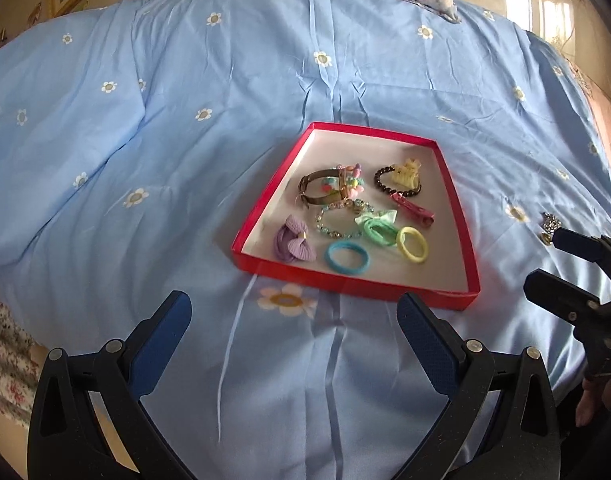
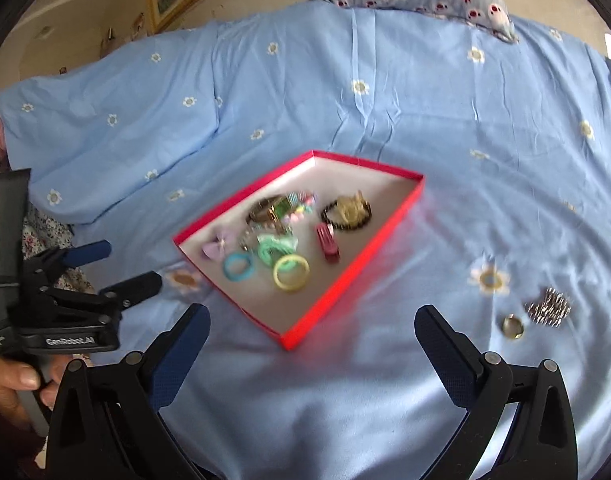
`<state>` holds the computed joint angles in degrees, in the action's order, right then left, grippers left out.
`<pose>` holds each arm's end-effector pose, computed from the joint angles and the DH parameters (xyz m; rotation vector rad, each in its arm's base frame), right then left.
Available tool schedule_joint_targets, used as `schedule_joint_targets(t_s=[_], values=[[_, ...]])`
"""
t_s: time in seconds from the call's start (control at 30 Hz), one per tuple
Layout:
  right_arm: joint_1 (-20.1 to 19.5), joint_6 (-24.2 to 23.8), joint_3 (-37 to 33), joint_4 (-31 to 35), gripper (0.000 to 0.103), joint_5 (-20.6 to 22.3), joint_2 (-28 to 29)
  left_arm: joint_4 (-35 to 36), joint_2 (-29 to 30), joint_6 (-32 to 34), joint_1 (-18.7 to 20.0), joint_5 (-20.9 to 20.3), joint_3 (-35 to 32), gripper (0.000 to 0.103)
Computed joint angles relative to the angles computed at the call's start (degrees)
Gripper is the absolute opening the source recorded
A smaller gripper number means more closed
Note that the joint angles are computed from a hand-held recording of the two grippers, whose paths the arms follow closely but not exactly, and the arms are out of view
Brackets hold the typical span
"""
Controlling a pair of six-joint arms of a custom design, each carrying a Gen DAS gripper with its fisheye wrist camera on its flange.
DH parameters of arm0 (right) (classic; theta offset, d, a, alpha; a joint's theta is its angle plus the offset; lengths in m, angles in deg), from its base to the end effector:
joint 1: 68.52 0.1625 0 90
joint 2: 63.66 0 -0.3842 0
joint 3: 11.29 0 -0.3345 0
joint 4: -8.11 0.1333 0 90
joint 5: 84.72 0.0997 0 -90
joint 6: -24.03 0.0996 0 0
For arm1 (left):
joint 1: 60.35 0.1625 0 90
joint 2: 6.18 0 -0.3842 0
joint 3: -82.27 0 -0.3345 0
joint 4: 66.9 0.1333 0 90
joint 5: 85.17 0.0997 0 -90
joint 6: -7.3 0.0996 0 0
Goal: Organize jewelry
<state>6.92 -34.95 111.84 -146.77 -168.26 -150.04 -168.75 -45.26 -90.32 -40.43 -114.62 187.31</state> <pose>0.0326 -0.4495 0.3055 1.1187 -2.6329 0.6707 -0.3512 -0.3613 -0.0103 0.0985 1.9922 -1.0048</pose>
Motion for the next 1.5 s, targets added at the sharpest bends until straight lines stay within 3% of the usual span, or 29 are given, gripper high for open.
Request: schedule_joint_targets(t_s=[0.27, 0.6, 0.8, 1.5], values=[[-1.78, -2.11, 2.25, -4.27, 0.103, 2.25, -0.63, 5.66, 0.83, -5.31, -1.40, 1.06, -1.22, 0.103], [-2.69, -2.54, 1.71, -2.51, 0.103, 3.85, -1.22, 9.46, 1.65, -7.41, -1.61, 0.96, -2.99, 0.103], [-3.48, -2.86, 1.82, -1.31, 0.103, 5.69, -1.87, 9.74, 1.93, -8.26, -1.87, 1.10, -3.33, 0.103], [-3.25, -3.60, 2.53, -1.97, 0.103, 5.35, -1.99, 7.58, 2.49, -6.75, -1.84, 0.60, -3.35, 0.103]])
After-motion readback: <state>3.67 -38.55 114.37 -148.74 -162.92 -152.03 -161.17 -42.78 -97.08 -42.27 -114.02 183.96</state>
